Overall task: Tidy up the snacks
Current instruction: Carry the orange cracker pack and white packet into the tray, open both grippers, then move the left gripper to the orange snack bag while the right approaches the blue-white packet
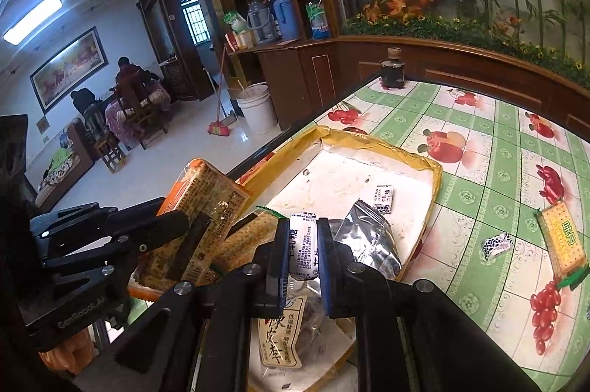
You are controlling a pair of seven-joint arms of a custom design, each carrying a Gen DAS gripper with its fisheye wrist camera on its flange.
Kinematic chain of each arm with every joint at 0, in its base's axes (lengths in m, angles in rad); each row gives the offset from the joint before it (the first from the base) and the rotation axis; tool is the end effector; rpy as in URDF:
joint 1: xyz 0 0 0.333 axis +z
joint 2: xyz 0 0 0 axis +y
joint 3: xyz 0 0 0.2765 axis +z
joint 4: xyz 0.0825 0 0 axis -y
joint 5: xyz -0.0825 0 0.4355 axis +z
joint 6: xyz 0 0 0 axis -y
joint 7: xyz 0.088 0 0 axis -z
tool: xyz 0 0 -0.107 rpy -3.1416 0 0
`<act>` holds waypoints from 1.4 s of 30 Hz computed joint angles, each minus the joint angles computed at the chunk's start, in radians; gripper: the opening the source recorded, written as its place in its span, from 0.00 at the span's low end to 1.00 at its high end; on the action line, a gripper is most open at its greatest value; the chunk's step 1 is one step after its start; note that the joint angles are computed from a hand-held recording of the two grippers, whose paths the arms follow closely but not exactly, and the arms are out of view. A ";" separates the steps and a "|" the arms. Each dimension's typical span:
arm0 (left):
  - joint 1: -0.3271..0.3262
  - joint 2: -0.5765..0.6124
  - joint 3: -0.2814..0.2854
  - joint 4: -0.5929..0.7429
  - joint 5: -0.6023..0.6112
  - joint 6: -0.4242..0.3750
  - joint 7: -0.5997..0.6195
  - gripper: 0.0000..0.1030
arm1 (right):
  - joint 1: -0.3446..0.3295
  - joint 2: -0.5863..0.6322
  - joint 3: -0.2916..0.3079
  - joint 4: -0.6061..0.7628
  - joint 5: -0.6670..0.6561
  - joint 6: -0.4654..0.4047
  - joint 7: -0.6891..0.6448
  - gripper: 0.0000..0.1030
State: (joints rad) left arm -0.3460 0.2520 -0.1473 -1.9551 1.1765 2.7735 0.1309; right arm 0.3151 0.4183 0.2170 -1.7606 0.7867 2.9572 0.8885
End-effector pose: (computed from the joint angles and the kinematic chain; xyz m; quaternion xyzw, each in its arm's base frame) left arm 0.5671 -0.3475 0.3263 -0.6331 0.6610 -0.2950 0.2742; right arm 0.6497 0.3112 0.3426 -0.7657 0.4873 -0.1006 0.4075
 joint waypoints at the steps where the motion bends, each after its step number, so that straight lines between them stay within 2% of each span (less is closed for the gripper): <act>1: 0.000 0.001 0.000 -0.001 -0.002 -0.001 0.002 0.16 | 0.002 0.004 -0.002 0.004 -0.002 -0.002 0.004 0.13; 15: 0.002 0.008 -0.002 0.002 -0.043 -0.012 0.033 0.17 | 0.001 0.055 -0.006 0.063 -0.025 -0.027 0.036 0.13; 16: 0.006 0.010 -0.005 0.002 -0.063 -0.015 0.045 0.17 | 0.003 0.060 -0.007 0.068 -0.030 -0.027 0.036 0.18; 17: 0.004 0.011 -0.001 0.003 -0.060 -0.014 0.027 0.19 | 0.010 0.063 -0.013 0.070 -0.039 -0.021 0.045 0.18; 18: 0.004 0.005 0.004 -0.003 -0.052 -0.002 0.004 0.37 | 0.011 0.066 -0.013 0.073 -0.042 -0.020 0.049 0.20; 19: 0.004 0.000 0.008 -0.010 -0.040 0.007 -0.015 0.53 | 0.003 0.067 -0.005 0.074 -0.035 -0.026 0.045 0.31; 20: 0.000 -0.007 0.014 -0.014 -0.013 0.009 -0.045 0.80 | -0.008 0.065 0.007 0.072 -0.020 -0.026 0.032 0.39; 21: -0.007 -0.016 0.018 -0.018 0.021 0.000 -0.081 0.84 | -0.013 0.062 0.014 0.066 -0.009 -0.014 0.021 0.52; 22: -0.003 -0.019 0.014 -0.021 0.022 -0.003 -0.084 0.84 | -0.019 0.055 0.023 0.055 0.005 0.000 0.005 0.58; 27: 0.006 -0.018 -0.004 -0.019 0.001 -0.007 -0.065 0.84 | -0.045 0.003 0.045 -0.001 0.066 0.027 -0.056 0.58; 33: -0.009 -0.023 -0.013 -0.018 0.021 -0.005 -0.085 0.84 | -0.081 -0.111 0.052 -0.135 0.194 0.063 -0.157 0.60; 37: -0.024 -0.019 -0.027 -0.005 0.013 -0.016 -0.059 0.84 | -0.092 -0.193 0.035 -0.228 0.310 0.073 -0.233 0.70; 42: -0.055 0.008 -0.041 0.030 0.004 -0.013 -0.023 0.84 | -0.076 -0.290 -0.017 -0.339 0.442 0.082 -0.318 0.71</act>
State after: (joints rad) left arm -0.4014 0.2599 -0.1881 -1.9255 1.1804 2.7608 0.1082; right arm 0.2390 0.1280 0.2000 -2.0999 1.2286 3.0393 0.5702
